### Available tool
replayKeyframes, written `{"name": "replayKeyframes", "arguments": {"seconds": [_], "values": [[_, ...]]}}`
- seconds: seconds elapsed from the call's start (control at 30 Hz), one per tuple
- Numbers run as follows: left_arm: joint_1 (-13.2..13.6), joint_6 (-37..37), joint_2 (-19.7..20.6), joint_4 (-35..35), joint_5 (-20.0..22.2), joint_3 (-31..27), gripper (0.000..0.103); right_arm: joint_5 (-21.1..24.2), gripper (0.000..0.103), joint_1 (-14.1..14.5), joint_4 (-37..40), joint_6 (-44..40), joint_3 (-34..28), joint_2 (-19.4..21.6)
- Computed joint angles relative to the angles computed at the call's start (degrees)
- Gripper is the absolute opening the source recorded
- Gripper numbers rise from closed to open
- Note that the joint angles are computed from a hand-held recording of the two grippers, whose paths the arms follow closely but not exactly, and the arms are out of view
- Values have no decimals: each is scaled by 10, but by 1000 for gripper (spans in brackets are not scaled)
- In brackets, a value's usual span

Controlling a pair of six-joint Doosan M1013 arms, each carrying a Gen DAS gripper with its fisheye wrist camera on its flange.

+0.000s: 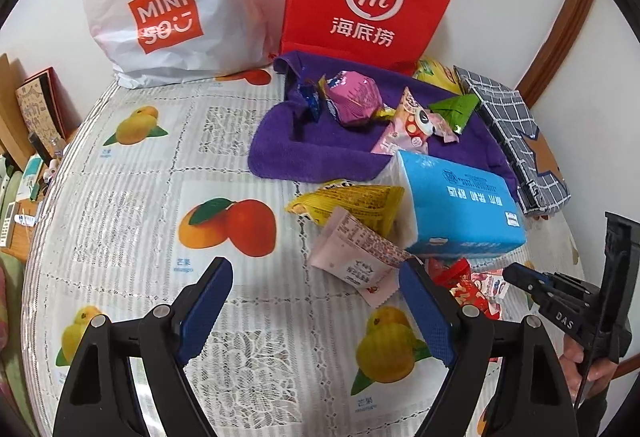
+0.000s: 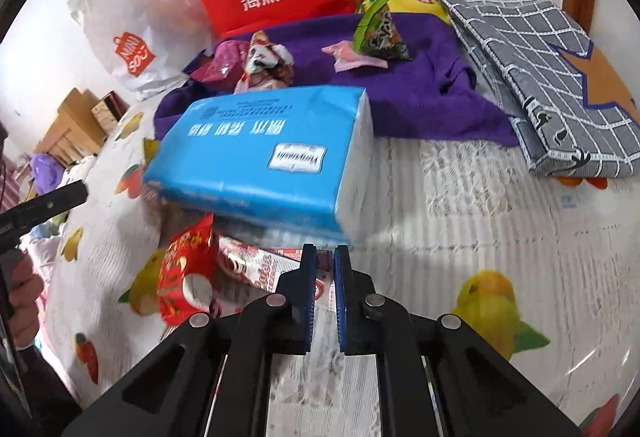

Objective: Organize snacks
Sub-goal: 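Grasp the pink Lotso stick snack with the right tool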

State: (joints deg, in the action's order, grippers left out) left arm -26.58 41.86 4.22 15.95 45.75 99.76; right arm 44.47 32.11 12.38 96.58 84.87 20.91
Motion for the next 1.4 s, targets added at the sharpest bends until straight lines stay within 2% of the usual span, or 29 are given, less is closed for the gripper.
{"name": "replayKeyframes", "arguments": {"seconds": [0.17, 0.23, 0.33, 0.4, 0.53, 0.63, 0.73, 0.87, 0.97, 1.07, 1.4], "values": [[-3, -1, 2, 1, 3, -2, 84, 5, 9, 6, 0, -31, 7, -9], [-3, -4, 2, 3, 6, -3, 84, 7, 13, 8, 2, -47, 7, -12], [-2, -7, 2, 5, 8, -3, 84, -11, 14, 14, -17, -51, 8, -20], [-2, -10, 1, 8, 8, -3, 84, -18, 19, 16, -18, -59, 4, -21], [-1, -12, 1, 9, 7, -3, 84, -21, 20, 25, -28, -82, -11, -14], [0, -10, 2, 10, 10, -3, 84, -9, 28, 33, -31, -108, -25, -3], [3, -11, 0, 10, 7, 0, 84, 3, 28, 36, -58, -100, -30, 2], [9, -10, 1, -2, 3, 1, 84, 3, 29, 30, -42, -109, -26, -1], [9, -6, 1, -4, 0, 1, 84, -15, 38, 34, -45, -120, -23, -6], [8, -4, 1, -2, -1, 1, 84, -29, 42, 37, -18, -151, -24, -7], [14, -6, -3, -1, 0, 5, 84, 12, 43, 49, -11, -171, -55, 30]]}}
